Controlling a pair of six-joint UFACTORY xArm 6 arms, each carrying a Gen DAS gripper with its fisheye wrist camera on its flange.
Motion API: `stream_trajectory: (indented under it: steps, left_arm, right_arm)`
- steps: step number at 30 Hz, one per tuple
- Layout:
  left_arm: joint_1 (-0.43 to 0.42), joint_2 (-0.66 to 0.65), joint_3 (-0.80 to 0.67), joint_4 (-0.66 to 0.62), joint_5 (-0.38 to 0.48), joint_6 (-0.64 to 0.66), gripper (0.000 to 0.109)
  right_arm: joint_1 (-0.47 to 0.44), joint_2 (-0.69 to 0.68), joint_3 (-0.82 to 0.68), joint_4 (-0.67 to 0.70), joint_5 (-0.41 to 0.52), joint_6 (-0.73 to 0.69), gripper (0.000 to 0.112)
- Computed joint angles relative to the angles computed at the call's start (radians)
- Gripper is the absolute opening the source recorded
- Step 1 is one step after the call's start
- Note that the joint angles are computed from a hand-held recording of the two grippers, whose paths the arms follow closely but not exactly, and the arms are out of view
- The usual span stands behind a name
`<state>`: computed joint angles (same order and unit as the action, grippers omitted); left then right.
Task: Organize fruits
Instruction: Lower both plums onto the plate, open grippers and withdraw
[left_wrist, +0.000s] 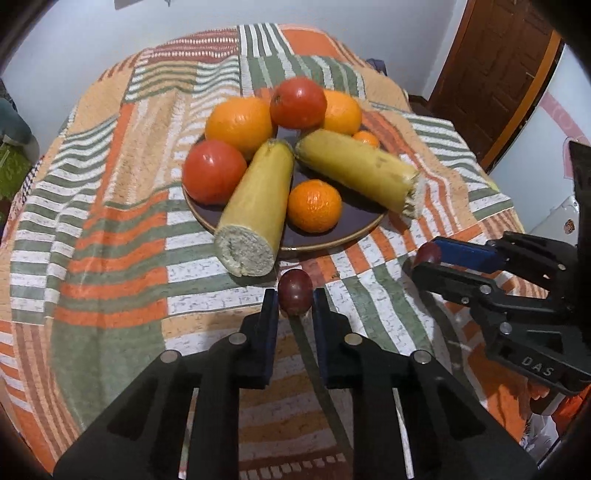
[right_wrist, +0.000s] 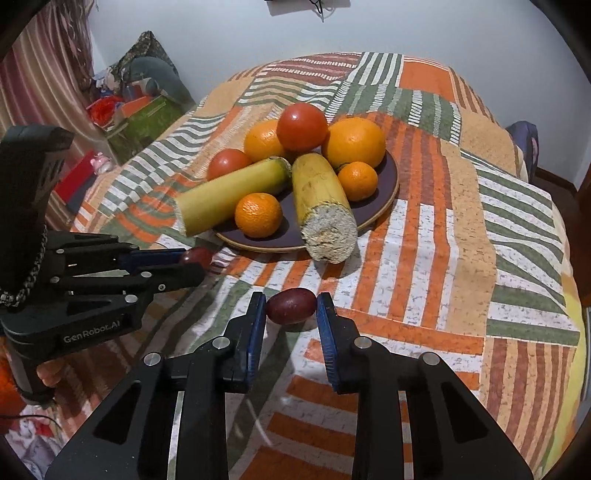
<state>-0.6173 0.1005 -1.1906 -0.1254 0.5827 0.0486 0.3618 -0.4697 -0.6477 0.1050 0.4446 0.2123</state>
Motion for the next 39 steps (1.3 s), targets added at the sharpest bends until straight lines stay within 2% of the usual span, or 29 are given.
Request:
stream_trajectory:
  steps: [7, 14, 29, 39]
  left_arm:
    - [0.014, -0.051, 0.011, -0.012, -0.035, -0.004, 0.019]
    - [0.023, -0.042, -0.032, -0.022, -0.062, 0.001, 0.019]
    - [0.034, 0.097, -0.186, 0.034, -0.069, -0.029, 0.019]
    - [0.044, 0.178, -0.248, 0.036, -0.039, -0.041, 0.019]
  right_arm:
    - [0.011, -0.005, -0.031, -0.027, -0.023, 0.012, 0.026]
    - [-0.001, 0.038, -0.090, -0.067, -0.064, 0.024, 0.026]
    - [-0.024, 0.201, -0.214, -0.103, -0.107, -0.004, 0.026]
    - [-0.024, 0.253, -0.227, -0.076, -0.124, -0.028, 0.026]
